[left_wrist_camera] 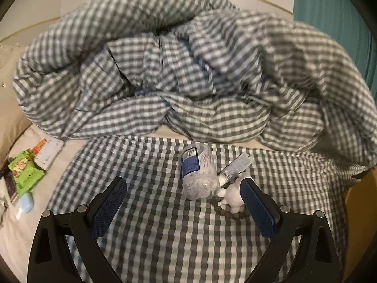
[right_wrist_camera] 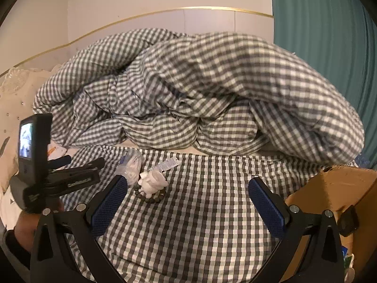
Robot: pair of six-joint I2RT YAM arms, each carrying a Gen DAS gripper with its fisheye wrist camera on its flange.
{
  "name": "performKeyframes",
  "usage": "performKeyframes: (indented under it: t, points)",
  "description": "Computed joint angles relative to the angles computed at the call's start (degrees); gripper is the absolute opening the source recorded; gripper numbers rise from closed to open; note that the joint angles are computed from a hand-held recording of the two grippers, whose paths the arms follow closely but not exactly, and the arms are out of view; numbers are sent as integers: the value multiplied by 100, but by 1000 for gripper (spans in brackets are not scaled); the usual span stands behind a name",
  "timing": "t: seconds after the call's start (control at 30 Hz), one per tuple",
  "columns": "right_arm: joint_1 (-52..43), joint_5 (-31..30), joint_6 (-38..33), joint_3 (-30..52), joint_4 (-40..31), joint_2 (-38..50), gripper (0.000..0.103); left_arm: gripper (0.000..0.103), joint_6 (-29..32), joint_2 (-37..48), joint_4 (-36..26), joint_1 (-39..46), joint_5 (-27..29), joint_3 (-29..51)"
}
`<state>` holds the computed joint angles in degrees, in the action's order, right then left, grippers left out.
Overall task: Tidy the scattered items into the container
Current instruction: 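Grasp the clear blue-labelled container with the left gripper while the right grasps the white figurine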
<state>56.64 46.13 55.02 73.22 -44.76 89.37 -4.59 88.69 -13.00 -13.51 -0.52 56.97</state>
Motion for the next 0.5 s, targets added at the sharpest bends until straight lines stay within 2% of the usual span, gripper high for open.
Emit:
performKeyframes:
  t: [0.27, 0.5]
  points:
    - [-621, -513, -606, -451, 1082, 240, 103, 99, -85, 1254, 352, -118, -93, 613]
    - [-946, -961, -843, -572, 1694, 686, 103, 98, -26, 2277, 196, -134, -52, 1423]
